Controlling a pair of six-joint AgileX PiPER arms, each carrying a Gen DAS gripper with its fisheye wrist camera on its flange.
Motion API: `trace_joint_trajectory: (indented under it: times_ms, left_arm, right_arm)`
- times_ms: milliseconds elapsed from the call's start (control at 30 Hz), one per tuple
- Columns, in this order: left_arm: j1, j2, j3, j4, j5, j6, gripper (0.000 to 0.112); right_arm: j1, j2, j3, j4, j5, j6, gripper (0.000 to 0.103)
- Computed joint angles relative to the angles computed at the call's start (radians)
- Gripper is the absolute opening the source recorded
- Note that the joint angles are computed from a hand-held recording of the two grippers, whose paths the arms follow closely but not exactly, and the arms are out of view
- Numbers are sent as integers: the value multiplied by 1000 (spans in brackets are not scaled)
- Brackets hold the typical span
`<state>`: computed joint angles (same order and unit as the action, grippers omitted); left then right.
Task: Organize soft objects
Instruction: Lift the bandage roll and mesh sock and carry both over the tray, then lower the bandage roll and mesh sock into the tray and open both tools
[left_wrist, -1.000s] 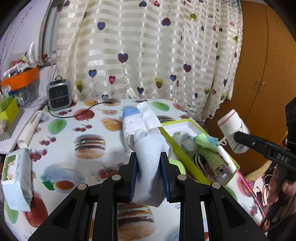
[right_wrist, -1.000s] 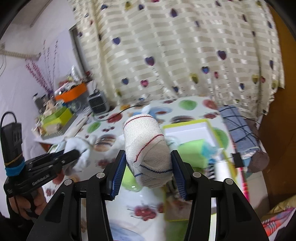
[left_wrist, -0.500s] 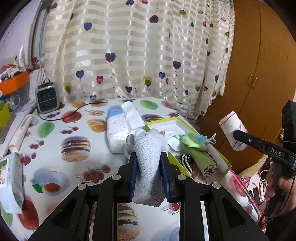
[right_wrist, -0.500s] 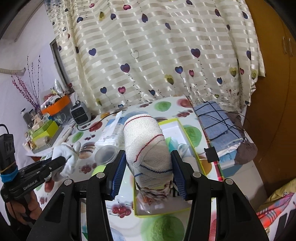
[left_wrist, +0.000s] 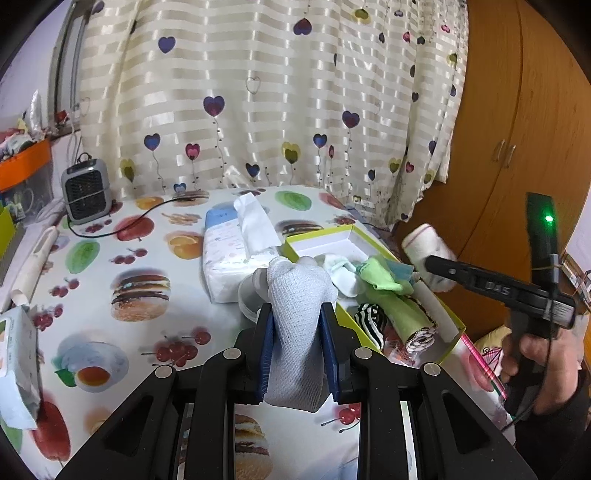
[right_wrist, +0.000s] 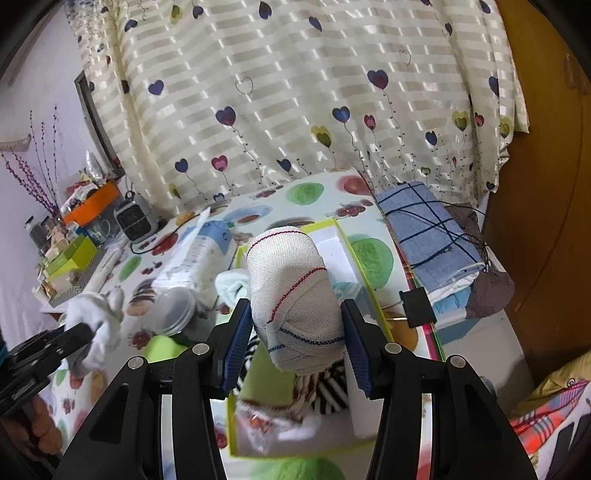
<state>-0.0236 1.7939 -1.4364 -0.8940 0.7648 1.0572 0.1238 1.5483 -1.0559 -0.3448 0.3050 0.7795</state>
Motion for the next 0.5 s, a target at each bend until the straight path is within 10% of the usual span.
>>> trace_joint_trajectory:
  times_ms: [500]
  left_arm:
    - [-41,30,-33,31,-15,-30,23]
  right_arm:
    - [-38,271,-233,109,54,-179,51]
